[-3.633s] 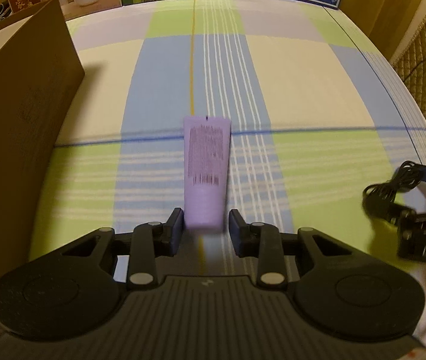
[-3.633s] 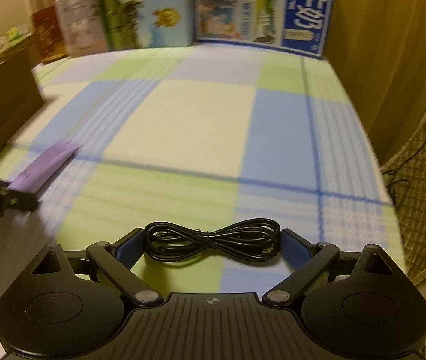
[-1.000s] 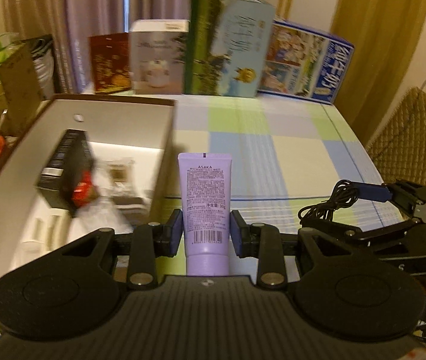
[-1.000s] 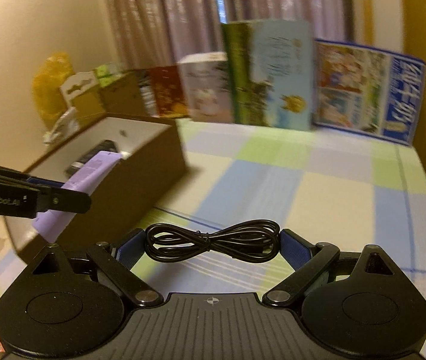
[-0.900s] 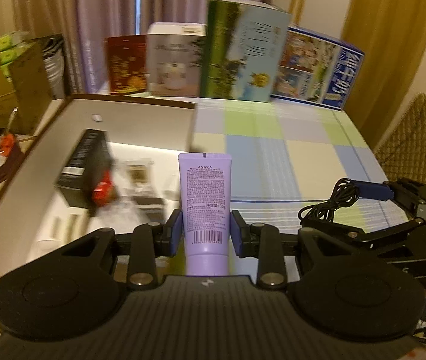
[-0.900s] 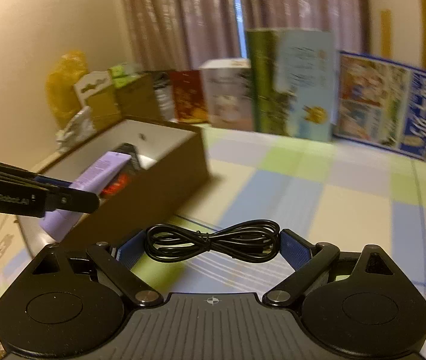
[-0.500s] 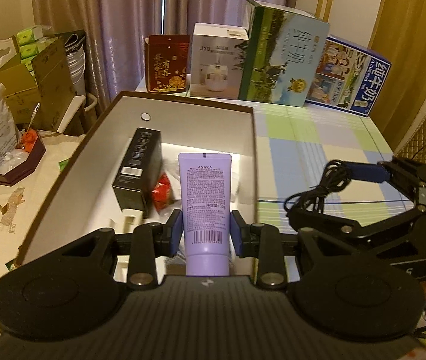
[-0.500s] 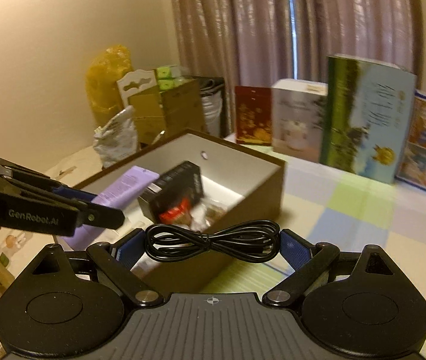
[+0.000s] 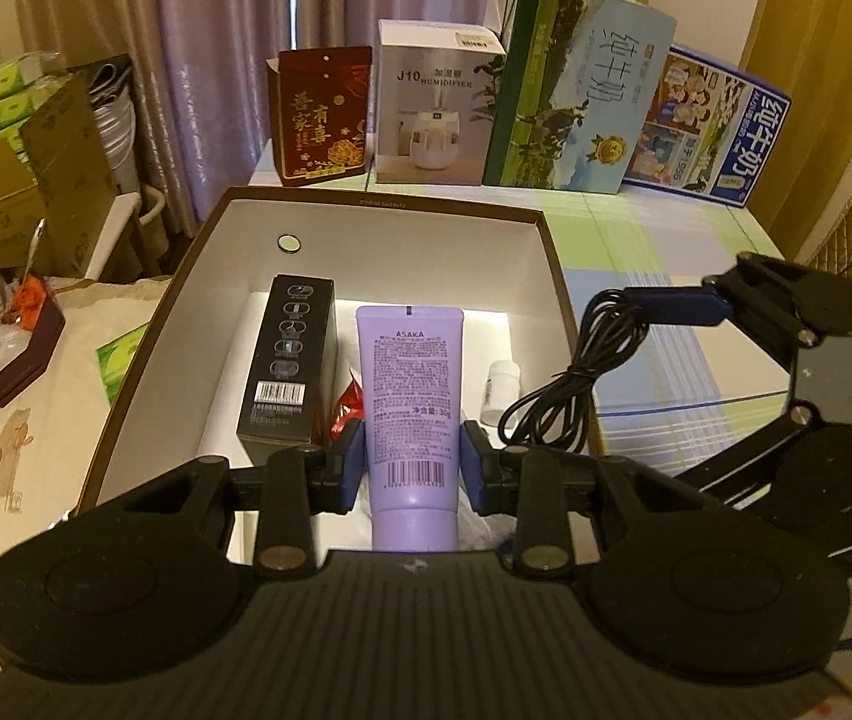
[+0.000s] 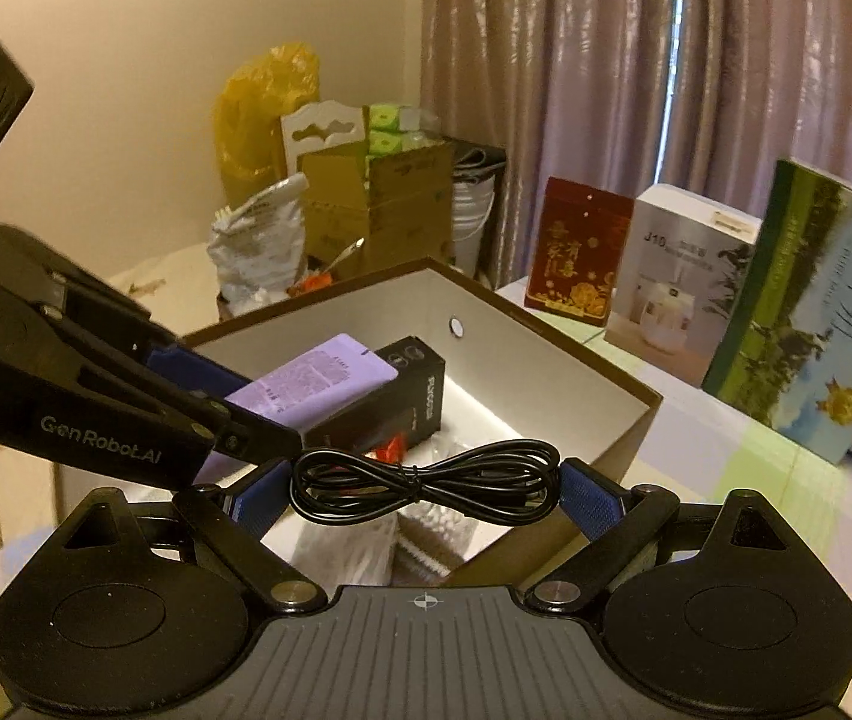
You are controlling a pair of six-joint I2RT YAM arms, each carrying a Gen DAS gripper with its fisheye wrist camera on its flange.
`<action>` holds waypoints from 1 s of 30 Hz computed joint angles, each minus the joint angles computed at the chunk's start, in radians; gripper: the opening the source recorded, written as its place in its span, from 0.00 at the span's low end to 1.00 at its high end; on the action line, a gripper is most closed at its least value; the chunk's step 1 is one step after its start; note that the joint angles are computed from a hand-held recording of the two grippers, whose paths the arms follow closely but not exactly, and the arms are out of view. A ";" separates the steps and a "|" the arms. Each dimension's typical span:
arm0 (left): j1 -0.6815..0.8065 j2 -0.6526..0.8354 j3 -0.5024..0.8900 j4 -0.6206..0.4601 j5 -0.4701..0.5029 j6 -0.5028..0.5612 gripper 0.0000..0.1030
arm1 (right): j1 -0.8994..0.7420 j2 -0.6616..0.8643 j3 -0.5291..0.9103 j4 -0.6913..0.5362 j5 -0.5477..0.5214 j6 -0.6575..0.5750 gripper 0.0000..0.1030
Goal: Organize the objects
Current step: 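Carry tube and cable into the box and open both tools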
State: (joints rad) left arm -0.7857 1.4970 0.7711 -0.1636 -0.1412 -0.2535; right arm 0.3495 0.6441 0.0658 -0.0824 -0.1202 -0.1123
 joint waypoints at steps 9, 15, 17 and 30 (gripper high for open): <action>0.091 0.158 0.088 0.036 0.104 0.089 0.27 | -0.085 0.487 0.067 0.340 -0.063 -0.151 0.89; 0.127 0.230 0.138 0.043 0.145 0.108 0.27 | -0.095 0.632 0.119 0.400 -0.045 -0.178 0.89; 0.135 0.251 0.157 0.041 0.154 0.114 0.27 | -0.098 0.674 0.134 0.421 -0.035 -0.180 0.89; 0.169 0.348 0.247 0.038 0.203 0.145 0.27 | -0.109 0.769 0.152 0.519 0.021 -0.134 0.97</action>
State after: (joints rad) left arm -0.6166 1.8452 1.0186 -0.1254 0.0615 -0.1087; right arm 0.2403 1.4133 0.2175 0.4363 -0.0991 -0.2466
